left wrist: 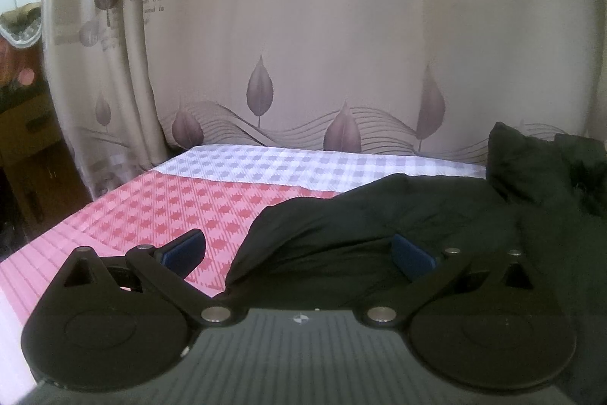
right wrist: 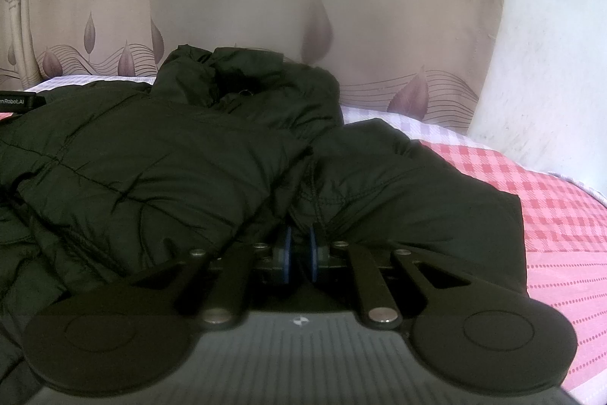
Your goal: Fold large clothes
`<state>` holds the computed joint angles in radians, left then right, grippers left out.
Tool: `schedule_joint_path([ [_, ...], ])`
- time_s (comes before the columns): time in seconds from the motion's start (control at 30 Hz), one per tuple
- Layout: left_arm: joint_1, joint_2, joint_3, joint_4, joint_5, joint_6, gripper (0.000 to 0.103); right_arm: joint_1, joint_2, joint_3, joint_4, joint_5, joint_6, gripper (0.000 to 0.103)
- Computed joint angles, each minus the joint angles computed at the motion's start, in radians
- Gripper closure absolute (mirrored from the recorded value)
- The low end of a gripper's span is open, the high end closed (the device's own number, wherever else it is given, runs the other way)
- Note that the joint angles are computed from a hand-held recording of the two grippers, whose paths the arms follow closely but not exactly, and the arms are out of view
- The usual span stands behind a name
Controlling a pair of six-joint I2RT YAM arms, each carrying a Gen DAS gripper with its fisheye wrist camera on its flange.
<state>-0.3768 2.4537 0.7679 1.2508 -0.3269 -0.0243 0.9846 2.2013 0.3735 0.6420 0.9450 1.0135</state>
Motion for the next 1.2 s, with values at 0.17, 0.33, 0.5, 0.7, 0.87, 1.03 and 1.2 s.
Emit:
schedule_joint_path([
  [0.17,-0.003,0.002,-0.006,0.017,-0.006,0.013,0.0,0.001,-0.001,0.0,-0.003,0.0,0.001,0.094],
  [0.33,-0.01,0.006,-0.013,0.04,-0.015,0.027,0.0,0.002,-0.002,0.002,-0.007,0.001,0.004,0.094],
  [0.5,-0.013,0.007,-0.014,0.048,-0.018,0.037,0.0,0.002,-0.002,0.003,-0.009,0.002,0.005,0.094],
  [0.7,-0.014,0.008,-0.015,0.051,-0.02,0.038,0.0,0.002,-0.002,0.005,-0.012,0.003,0.006,0.094],
  [0.87,-0.015,0.007,-0.012,0.044,-0.02,0.032,0.0,0.003,-0.002,0.006,-0.017,0.004,0.009,0.094],
  [1.03,0.012,-0.004,-0.006,0.006,0.031,-0.015,0.0,0.004,-0.006,0.015,-0.043,0.008,0.015,0.094],
  [1.2,0.073,-0.017,-0.056,0.067,0.142,-0.086,0.0,0.005,-0.016,0.036,-0.104,0.012,0.023,0.094],
])
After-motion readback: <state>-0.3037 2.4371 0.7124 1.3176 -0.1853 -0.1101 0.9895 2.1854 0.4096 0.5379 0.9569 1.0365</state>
